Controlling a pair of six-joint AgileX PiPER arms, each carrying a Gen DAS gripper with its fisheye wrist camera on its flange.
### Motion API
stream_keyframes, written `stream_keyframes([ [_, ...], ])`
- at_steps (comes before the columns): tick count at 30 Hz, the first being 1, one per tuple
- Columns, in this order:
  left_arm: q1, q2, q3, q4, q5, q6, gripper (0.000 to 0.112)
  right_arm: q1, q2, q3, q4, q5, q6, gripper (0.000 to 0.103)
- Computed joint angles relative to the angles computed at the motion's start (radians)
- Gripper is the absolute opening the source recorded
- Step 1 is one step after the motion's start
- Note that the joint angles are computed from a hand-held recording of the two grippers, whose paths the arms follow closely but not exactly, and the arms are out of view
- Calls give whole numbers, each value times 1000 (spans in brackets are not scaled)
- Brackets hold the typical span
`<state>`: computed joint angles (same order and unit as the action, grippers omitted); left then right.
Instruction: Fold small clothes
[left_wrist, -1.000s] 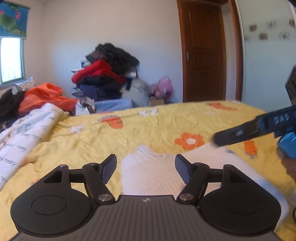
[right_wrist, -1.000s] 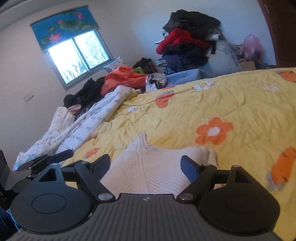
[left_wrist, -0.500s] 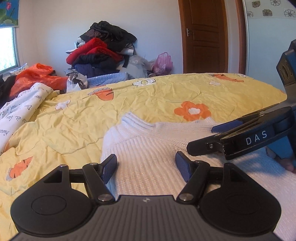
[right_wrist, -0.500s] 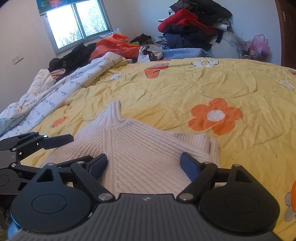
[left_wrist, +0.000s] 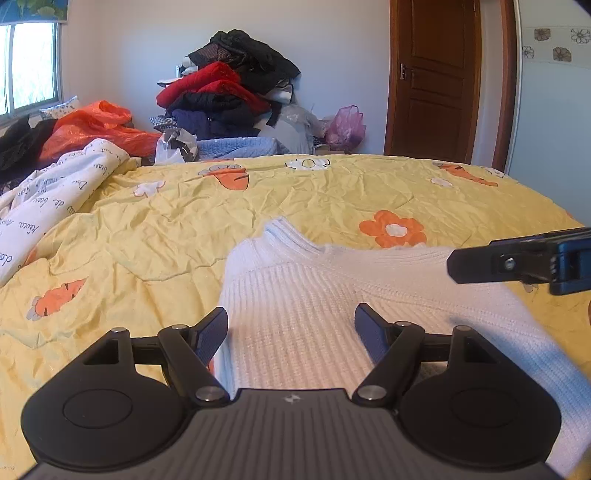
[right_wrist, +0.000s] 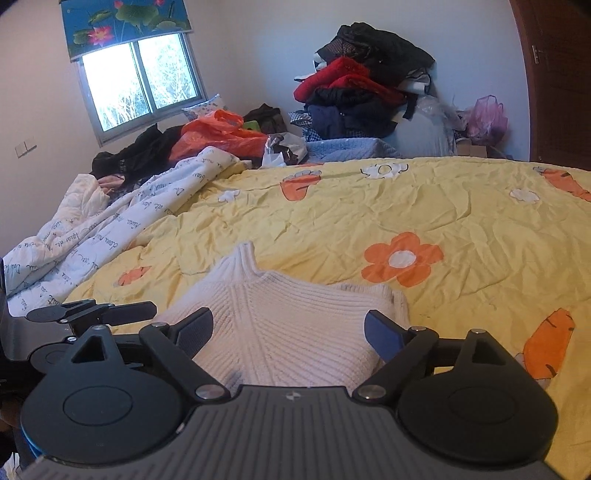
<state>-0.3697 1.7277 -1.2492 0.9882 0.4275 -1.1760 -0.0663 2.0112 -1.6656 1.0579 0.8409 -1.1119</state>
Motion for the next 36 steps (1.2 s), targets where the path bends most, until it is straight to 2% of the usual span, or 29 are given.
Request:
stream_keyframes([
  [5,-11,18,0,72,8,-66,76,40,84,-51,-121,-50,98,96],
  [9,-12,49,-4,159,2,-144,76,25,145,-108,-83,15,92,96],
  [11,-3,65,-23,130,-2,-129,76,28,170,-138,-86,24,92,96],
  [13,-5,65,-27,128,5,-121,76,38,171,-148,-107,18,115,96],
  [15,-16,39,6,196,9,-182,76,40,146,-111,-95,-7,92,96],
  [17,-47,-30,91,347,41,-352,77,32,83,-24,-58,-55,60,96],
  [19,-87,-127,196,426,81,-470,79,10,-40,148,36,-144,-20,99],
  [20,-105,-180,248,424,93,-489,81,-16,-94,225,106,-143,-94,99],
  [21,-124,-225,294,417,104,-507,85,-53,-144,294,166,-105,-175,99],
  [24,-220,-349,447,424,192,-624,85,-147,-287,492,238,-38,-322,103],
  [27,-321,-417,539,378,291,-681,85,-200,-381,630,187,-20,-340,103],
  [29,-371,-443,575,355,324,-709,85,-214,-430,703,122,-30,-306,103],
  [32,-391,-440,582,313,318,-683,85,-213,-471,763,33,-32,-234,103],
  [34,-376,-426,574,266,274,-629,85,-184,-503,800,-18,-68,-196,103],
  [36,-379,-398,548,169,269,-528,85,-135,-541,830,-76,-127,-130,103],
])
